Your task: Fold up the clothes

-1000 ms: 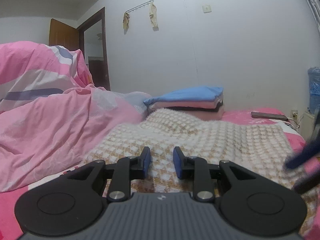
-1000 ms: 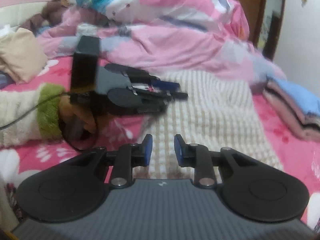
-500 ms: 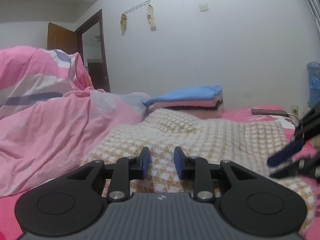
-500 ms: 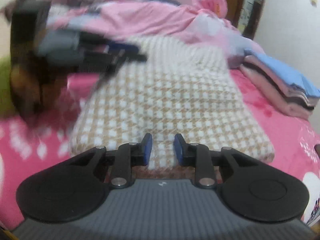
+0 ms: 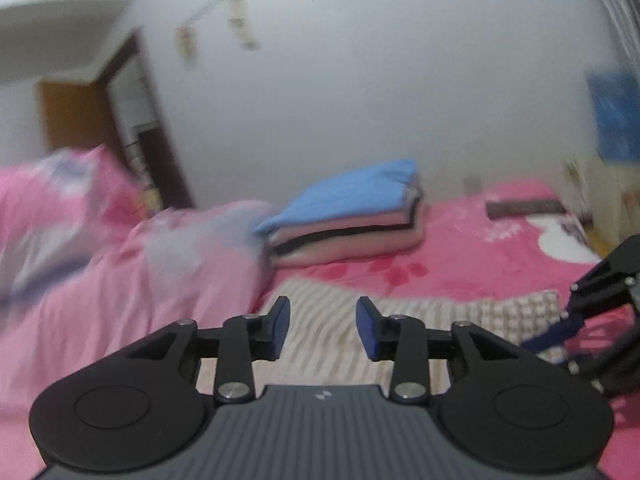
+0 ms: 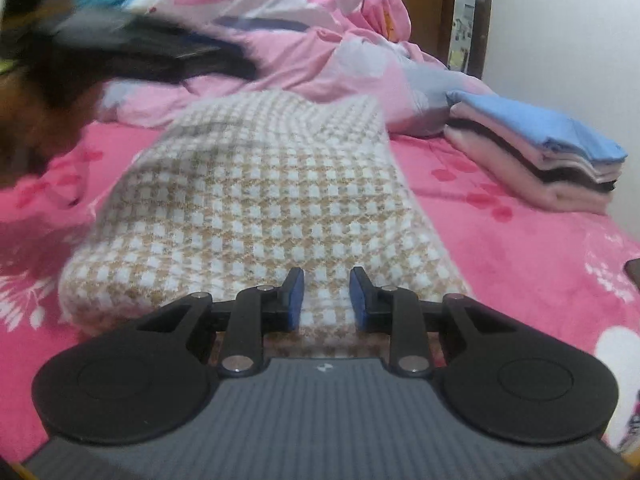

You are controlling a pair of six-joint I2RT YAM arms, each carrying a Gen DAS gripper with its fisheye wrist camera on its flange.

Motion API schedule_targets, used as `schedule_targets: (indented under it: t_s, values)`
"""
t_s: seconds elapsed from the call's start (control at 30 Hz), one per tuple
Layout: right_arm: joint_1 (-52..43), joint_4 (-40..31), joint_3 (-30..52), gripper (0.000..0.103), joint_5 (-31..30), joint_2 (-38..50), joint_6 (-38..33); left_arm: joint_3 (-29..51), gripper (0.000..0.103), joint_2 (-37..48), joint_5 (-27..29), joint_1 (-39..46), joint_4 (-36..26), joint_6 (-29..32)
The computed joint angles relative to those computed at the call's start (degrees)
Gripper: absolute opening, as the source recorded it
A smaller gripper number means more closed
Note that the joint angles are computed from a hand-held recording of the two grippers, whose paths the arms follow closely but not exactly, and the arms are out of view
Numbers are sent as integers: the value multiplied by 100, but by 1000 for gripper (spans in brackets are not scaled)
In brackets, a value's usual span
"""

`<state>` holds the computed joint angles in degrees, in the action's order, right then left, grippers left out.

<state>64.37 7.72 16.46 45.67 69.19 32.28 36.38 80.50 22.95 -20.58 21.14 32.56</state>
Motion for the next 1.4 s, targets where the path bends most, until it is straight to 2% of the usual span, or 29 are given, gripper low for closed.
schedule_targets:
  t_s: [0.1,0.2,0.27,0.43,0.57,0.6,0.7,0.73,0.9,1.1,1.2,1.3,1.4]
  values:
    - [9,274,-268,24,-64,-181,-102,1000,39,960,-935,-915,-548,226]
    - [146,167,-361,24,12,-357,-149,2423,38,2288,-1893,-1263,-1793,-11]
    - [148,132,-354,24,19,-386,-180,3055,38,2897,-1931,-1218,-2340,-283]
    - [252,34,-582,24,109,-965,-139,3339,37,2768,-1842,-1235,-2797,-272]
    - [236,72,-724,25,712,-1374,-143,3590,37,2924,-1881,-1298,-2504,-293]
    - [103,76,-749,25,716,-1424,-147,3818,37,3152,-2060,-1358,-2575,-319]
    - [-599,-97,-737,24,-35,-1324,-29,4674,36,3969,-2326,-1452,-3201,-455]
    - [-776,-40,-749,24,-261,-1249,-26,4729,36,4003,-2401,-1501,-3238,-421]
    - [-1034,130,-950,24,-642,-1525,-130,4859,36,4158,-2572,-1558,-3300,-338]
    - [-908,354,-1231,25,-608,-1863,-32,4925,41,4013,-2378,-1446,-3436,-552]
    - [-1086,680,-1376,26,-755,-1871,-194,4357,42,3173,-2177,-1222,-3251,-928]
    - [-842,415,-1448,28,-523,-2228,-33,3570,48,2058,-1778,-805,-3176,-1188]
    - [-788,-37,-1535,31,-533,-2987,261,2737,48,1005,-1481,-272,-3309,-1396]
